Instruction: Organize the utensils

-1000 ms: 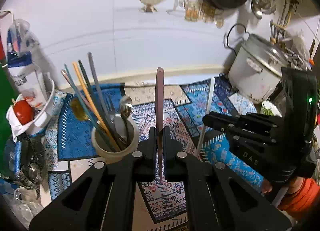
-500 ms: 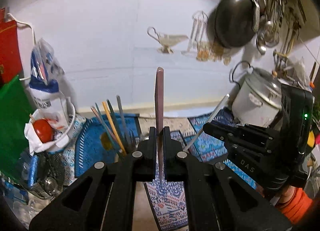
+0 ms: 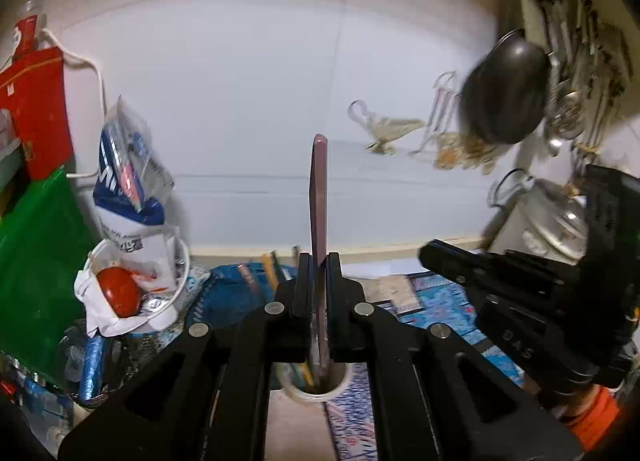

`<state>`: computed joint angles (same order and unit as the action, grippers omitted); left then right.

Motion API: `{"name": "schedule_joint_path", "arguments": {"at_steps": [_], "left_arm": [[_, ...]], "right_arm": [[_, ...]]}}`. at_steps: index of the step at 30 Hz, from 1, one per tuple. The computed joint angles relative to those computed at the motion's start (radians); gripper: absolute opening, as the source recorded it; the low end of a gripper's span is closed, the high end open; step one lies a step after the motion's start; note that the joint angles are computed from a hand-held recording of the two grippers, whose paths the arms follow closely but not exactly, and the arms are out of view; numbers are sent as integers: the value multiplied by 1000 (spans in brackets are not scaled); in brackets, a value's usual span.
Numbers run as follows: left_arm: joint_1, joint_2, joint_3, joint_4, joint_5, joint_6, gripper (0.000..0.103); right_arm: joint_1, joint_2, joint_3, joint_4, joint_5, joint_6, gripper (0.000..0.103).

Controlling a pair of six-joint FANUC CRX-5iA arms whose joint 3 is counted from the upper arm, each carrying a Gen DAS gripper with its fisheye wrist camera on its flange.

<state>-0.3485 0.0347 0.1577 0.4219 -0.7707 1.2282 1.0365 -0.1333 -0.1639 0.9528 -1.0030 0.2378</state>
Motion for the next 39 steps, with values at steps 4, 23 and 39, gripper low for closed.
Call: {"name": "schedule_joint_path", "arguments": {"at_steps": [4,23,39], "left_arm": [[7,33,-6,-18,-11,7,4],[14,149,32,-37,-128,20,4],[26,198,95,-24,-195,34,9]], "right_arm": [[-29,23,24,-142,-8,73,2],[-339,305,306,-779,-74,608,17],[-352,477,476,-871,-131,808,17]]}}
